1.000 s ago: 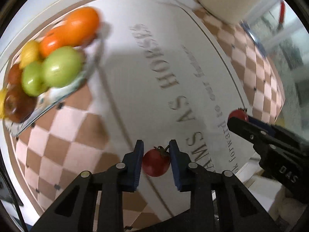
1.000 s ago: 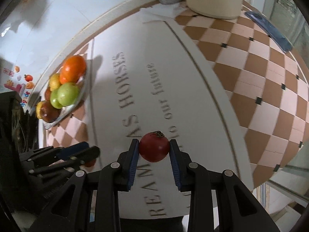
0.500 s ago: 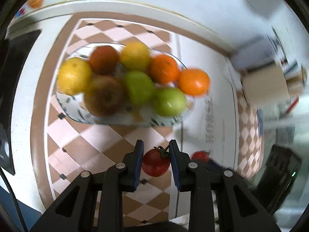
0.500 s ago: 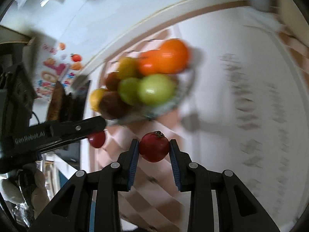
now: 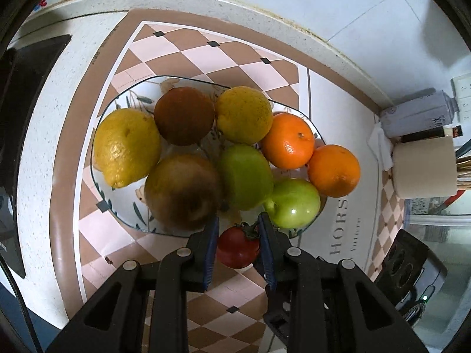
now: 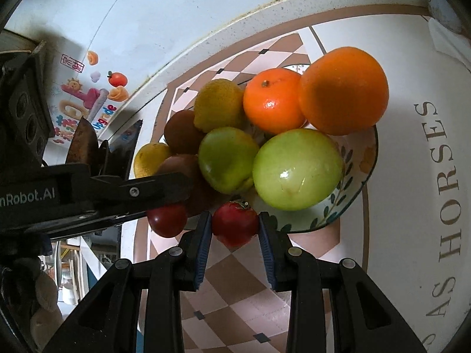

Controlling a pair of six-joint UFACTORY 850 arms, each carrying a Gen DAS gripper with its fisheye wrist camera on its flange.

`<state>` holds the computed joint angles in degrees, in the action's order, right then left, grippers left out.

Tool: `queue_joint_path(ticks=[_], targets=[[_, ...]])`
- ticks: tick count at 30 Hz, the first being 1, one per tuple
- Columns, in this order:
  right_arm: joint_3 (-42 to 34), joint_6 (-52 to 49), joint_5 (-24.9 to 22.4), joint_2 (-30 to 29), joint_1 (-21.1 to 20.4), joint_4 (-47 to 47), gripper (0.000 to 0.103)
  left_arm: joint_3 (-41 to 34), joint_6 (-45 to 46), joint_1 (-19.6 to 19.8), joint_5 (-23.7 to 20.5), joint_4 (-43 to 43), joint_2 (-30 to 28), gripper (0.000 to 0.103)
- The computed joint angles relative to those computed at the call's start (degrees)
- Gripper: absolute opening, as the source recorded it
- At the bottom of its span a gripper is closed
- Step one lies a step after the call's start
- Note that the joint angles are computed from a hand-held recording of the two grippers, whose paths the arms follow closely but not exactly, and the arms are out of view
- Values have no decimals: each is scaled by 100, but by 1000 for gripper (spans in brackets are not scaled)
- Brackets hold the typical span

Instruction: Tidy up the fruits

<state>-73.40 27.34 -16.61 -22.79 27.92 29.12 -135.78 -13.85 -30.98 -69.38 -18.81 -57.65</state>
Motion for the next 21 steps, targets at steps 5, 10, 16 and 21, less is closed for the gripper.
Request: queue_joint_path(ticks=[5, 10, 16, 21], targets=[[-152, 554, -152, -56, 24, -560, 45, -373, -24, -66, -111, 268, -220, 25], [-58, 1429, -298, 157, 88, -1419, 70, -803, -120, -89, -374, 480, -441, 27], [48, 2705, -798, 554, 147, -2821, 82, -137, -142, -89, 6, 790, 9, 42], [-214, 3488, -1828, 661, 288, -4148, 94, 483, -166, -99, 396, 1197, 452, 64]])
